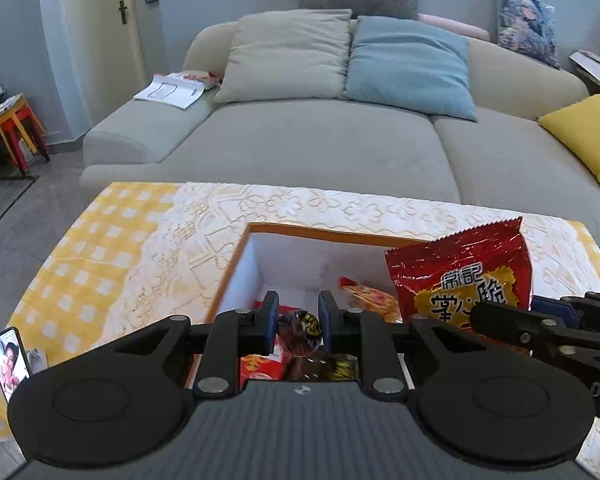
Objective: Organize snacks
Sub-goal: 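Carry the puffed snack bag and sausage stick into the orange box and release them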
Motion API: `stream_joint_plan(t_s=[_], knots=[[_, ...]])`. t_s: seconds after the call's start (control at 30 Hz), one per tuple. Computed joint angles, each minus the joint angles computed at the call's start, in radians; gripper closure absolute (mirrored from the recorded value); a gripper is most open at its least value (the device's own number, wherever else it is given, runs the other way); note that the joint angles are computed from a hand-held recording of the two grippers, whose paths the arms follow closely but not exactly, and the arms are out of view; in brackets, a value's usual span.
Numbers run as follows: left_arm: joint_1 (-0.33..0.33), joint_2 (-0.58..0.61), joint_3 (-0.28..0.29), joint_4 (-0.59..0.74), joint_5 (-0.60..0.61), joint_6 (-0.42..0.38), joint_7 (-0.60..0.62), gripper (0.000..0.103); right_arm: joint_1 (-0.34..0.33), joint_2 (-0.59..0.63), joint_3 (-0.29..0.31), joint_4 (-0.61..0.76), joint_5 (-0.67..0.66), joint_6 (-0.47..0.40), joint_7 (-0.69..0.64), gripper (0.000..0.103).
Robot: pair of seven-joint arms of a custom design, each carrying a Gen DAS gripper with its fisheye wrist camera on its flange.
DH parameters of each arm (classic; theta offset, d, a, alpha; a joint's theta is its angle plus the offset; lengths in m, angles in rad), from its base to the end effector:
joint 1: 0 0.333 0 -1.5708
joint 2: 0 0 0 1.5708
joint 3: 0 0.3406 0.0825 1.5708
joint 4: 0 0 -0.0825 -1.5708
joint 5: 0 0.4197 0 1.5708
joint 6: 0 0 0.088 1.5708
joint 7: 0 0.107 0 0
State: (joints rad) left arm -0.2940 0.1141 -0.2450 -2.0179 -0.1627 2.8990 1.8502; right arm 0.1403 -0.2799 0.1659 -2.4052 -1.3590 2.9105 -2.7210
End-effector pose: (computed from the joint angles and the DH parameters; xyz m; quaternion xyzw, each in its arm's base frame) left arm 0.5713 -0.3240 0.4937 -0.4057 0.8320 -0.3328 0.1800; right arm 0.4566 0.2105 0.4731 -0.4736 0.7406 -0.2575 0.4011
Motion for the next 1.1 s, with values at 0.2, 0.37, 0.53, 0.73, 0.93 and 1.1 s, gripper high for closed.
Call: stream_joint_plan(t_s=[0.2, 0.37, 0.53, 0.73, 0.93, 1.1], knots=[[0.012, 0.097, 0.006, 0.081, -0.001, -0.042, 0.013, 0.081, 0.042, 0.148, -0.038, 0.103, 0.237, -0.028, -0.275, 0.08], [0.048, 0.162, -0.027, 0.138, -0.105, -0.107, 0.08, 0.081, 0.093, 0.238, -0.076, 0.153, 0.534, -0.069, -0.634, 0.08], [0.049, 0.198, -0.033, 0.164, -0.152, -0.097, 0.113, 0.081, 0.12, 0.287, -0.088, 0.192, 0.664, -0.148, -0.801, 0.08], [0.016, 0.213, -0.002, 0.178, -0.108, -0.077, 0.085, 0.08, 0.134, 0.32, -0.104, 0.221, 0.683, -0.185, -0.857, 0.079], [0.024, 0.205, 0.001, 0.167, -0.099, -0.077, 0.067, 0.068, 0.146, 0.321, -0.109, 0.232, 0.656, -0.205, -0.844, 0.078], [0.035, 0.179, -0.001, 0.14, -0.113, -0.068, 0.057, 0.055, 0.151, 0.301, -0.106, 0.224, 0.607, -0.227, -0.784, 0.072]])
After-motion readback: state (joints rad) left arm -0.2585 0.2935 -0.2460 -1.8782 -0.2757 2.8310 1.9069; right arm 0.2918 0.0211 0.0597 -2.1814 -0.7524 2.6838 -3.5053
